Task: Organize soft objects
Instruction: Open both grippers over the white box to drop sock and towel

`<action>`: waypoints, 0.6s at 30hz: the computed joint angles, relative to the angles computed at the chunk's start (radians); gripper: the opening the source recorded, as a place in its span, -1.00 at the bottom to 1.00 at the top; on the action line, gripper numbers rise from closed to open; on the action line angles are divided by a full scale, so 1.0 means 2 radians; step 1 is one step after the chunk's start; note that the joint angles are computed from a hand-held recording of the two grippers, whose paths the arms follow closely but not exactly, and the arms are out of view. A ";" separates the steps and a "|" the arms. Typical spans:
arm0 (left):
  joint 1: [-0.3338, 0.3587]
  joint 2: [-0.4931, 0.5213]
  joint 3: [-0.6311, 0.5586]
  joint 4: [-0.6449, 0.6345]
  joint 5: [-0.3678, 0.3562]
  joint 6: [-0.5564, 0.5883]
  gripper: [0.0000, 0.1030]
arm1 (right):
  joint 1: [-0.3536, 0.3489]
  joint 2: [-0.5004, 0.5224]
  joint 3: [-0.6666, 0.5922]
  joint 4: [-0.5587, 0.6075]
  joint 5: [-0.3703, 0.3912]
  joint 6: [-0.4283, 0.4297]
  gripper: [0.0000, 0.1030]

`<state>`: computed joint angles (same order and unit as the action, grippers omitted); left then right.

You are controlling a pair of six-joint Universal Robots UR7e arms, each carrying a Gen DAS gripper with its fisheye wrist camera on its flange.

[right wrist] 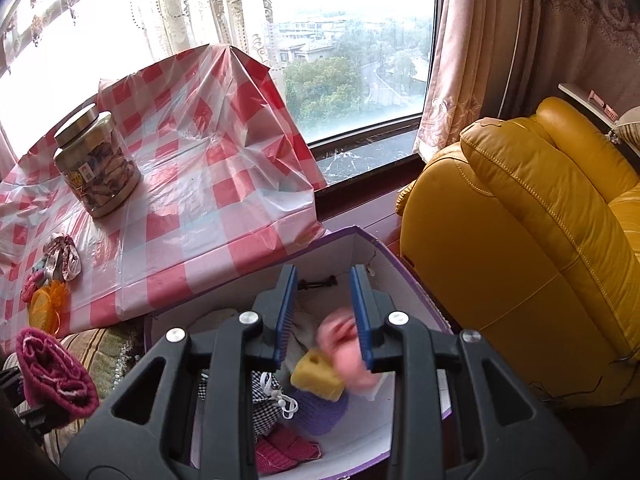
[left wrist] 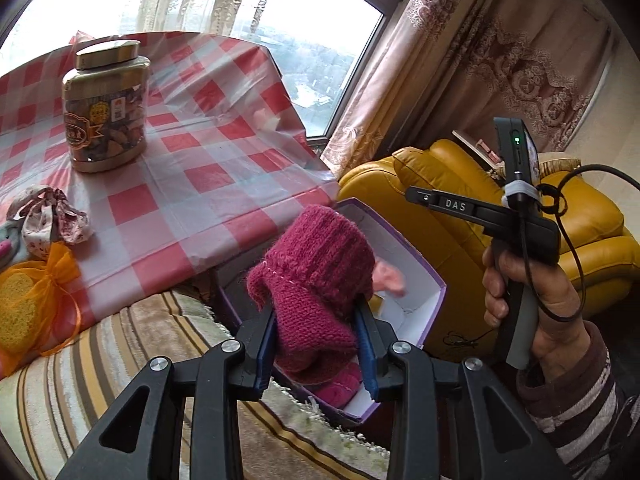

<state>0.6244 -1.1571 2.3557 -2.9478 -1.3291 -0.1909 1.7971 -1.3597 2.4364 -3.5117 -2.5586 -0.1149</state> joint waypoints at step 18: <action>0.012 -0.014 0.000 0.021 -0.007 -0.013 0.29 | 0.013 0.054 -0.026 0.002 0.003 -0.042 0.41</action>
<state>0.6490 -1.1847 2.3566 -2.9066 -1.3438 -0.2166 1.8228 -1.2509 2.3846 -3.5072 -2.5533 -0.1999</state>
